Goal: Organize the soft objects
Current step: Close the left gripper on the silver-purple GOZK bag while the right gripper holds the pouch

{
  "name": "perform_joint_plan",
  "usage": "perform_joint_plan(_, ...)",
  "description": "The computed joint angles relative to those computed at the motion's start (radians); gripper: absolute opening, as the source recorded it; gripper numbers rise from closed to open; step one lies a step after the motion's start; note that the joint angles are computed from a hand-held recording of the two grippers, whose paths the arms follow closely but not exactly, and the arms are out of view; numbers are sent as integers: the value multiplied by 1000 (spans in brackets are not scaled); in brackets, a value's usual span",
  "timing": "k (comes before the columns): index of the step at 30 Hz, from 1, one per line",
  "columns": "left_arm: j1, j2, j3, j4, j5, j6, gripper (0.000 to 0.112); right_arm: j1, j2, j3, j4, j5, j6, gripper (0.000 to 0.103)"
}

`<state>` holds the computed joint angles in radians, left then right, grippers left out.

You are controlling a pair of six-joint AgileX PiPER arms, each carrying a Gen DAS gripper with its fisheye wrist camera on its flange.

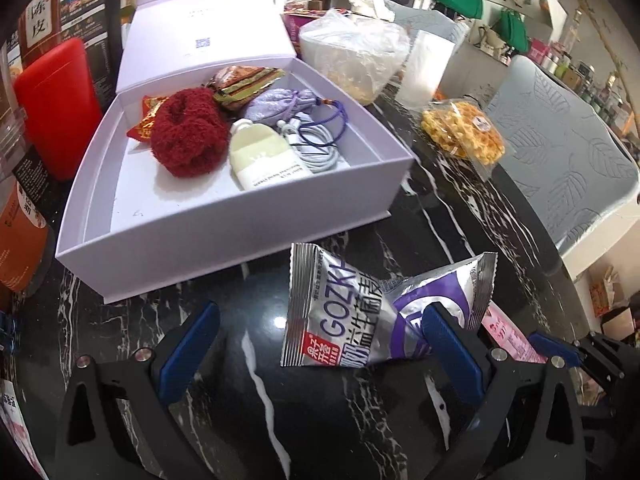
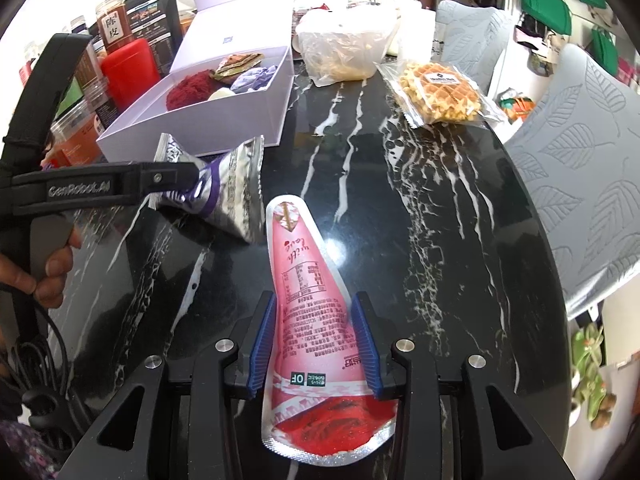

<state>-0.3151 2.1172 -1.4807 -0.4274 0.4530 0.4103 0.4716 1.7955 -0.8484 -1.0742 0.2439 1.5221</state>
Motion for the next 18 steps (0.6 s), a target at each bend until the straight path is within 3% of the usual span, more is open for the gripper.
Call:
perform_joint_plan(5, -16, -101, 126, -104, -97, 161, 103, -1, -26, 41, -70, 2, 95, 38)
perform_joint_plan(9, -25, -148, 153, -110, -123, 231, 103, 2, -41, 66, -121, 0, 158, 38)
perform_joint_plan(14, -27, -170, 139, -241, -59, 466, 103, 3, -49, 78, -144, -11, 196, 39)
perform_joint_plan(18, -42, -139, 92, -233, 2, 573, 103, 6, -53, 85, -162, -22, 226, 40)
